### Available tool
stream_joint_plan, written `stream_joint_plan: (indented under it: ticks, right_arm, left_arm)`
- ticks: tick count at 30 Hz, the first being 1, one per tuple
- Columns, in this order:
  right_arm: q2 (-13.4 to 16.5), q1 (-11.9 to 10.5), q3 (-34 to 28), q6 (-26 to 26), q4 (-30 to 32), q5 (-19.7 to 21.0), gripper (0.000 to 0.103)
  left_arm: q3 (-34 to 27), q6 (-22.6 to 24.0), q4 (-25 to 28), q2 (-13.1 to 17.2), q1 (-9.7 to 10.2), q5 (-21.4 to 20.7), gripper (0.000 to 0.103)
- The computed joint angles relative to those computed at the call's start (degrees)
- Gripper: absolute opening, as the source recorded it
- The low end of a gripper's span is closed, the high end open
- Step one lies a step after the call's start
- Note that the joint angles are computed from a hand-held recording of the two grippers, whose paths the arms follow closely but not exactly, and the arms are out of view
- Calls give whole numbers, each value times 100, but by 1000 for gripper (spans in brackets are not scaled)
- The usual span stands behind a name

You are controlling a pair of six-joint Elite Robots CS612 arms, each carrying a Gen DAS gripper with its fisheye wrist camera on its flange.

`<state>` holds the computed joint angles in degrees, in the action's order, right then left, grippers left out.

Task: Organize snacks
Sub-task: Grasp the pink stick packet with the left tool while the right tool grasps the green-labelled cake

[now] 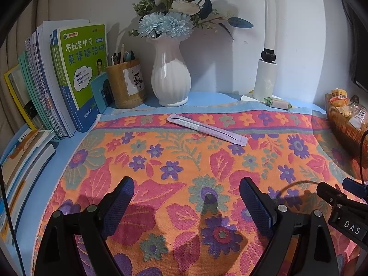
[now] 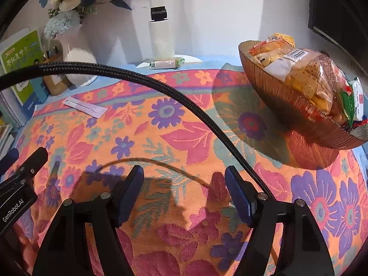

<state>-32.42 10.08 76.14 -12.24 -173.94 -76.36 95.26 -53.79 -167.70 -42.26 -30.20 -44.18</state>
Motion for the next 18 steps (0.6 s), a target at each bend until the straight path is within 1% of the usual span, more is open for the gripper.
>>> stream_joint_plan:
  ticks: [3, 6, 7, 9, 10, 11, 13, 14, 16, 17, 18]
  right_arm:
    - [-1, 14, 28, -36, -100, -50, 72]
    - [-1, 12, 43, -50, -167, -49, 72]
    - [-5, 0, 48, -22, -187, -5, 72]
    - [-31, -12, 56, 56, -153, -17, 72]
    - [-66, -25, 32, 76, 11, 15, 72]
    - [-105, -44, 8, 108, 176, 74, 72]
    - [-186, -95, -71, 278, 424, 350, 72]
    - [-218, -117, -123, 389, 448, 494, 72]
    - [-245, -112, -247, 556, 407, 595, 72]
    - [-230, -93, -353, 666, 381, 566, 72]
    - [-198, -70, -466, 772, 373, 523, 72]
  left_arm:
    - [7, -13, -34, -6, 15, -91, 91]
    - [39, -68, -125, -26, 69, -293, 91]
    - [60, -18, -236, -36, 100, -438, 91]
    - [96, 16, -307, -103, 190, -875, 89]
    - [121, 49, -332, -163, 244, -1126, 87]
    - [147, 101, -394, -217, 282, -1291, 86]
    - [163, 170, -503, -338, 368, -1534, 86]
    - [130, 163, -544, -384, 447, -1741, 86]
    - [0, 54, -623, -389, 628, -2224, 86]
    - [-106, -27, -646, -344, 727, -2469, 86]
    - [-243, -132, -576, -278, 815, -2627, 86]
